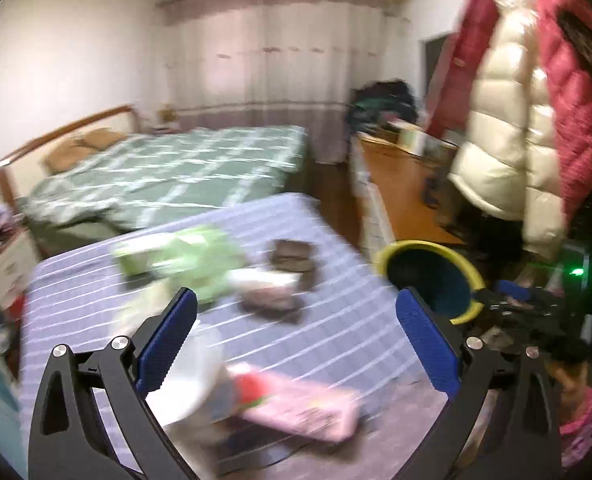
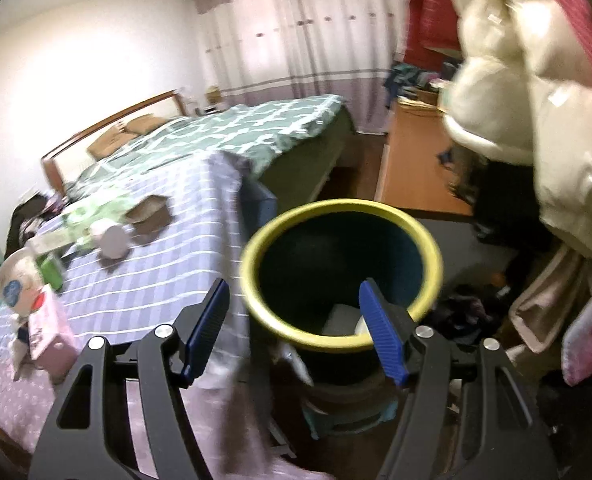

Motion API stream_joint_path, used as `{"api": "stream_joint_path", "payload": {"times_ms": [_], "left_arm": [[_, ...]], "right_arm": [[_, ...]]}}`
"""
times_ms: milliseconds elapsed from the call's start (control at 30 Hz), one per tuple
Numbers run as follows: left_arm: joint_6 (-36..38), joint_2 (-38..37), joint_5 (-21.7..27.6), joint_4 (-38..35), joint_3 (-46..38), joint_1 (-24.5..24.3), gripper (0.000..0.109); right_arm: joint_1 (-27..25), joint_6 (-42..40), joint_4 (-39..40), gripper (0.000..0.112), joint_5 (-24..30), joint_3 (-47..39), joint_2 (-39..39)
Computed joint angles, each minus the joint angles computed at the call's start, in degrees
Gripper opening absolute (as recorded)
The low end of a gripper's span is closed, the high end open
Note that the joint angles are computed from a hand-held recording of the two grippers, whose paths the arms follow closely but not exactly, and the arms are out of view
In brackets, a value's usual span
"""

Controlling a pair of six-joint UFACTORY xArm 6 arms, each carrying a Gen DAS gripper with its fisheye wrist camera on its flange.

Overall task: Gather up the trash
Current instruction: 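Return the right gripper to the table and grasp the white yogurt cup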

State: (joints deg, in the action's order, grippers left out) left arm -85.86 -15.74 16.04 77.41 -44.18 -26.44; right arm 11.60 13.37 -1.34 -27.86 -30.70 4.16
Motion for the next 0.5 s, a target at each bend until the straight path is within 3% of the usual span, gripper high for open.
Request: {"api": "stream_joint_path", "payload": {"times_ms": [100, 200, 367, 500], "left_arm": [[-2.44, -10.37, 2.68, 0.54, 8.59, 3.0, 0.098], [0.16, -20.51, 3.91, -2.68, 16.28, 6.54, 0.098], [8.78, -37.4, 7.97, -10.58, 27.17, 10.69, 0.098], [13.7, -45.02, 10.37, -16.19, 32.05, 11.91, 0.098]], "right_arm": [[2.58, 2.13, -3.84, 0.064, 1.35, -1.41, -0.19], [4.73, 5.97, -10.33, 0.064, 2.72, -3.16, -0.13], [6.11, 22.01, -31.71, 0.064, 3.92, -8.66, 1.67], [8.66, 30.02, -42.09, 0.064, 3.74, -13.26, 3.82]]}}
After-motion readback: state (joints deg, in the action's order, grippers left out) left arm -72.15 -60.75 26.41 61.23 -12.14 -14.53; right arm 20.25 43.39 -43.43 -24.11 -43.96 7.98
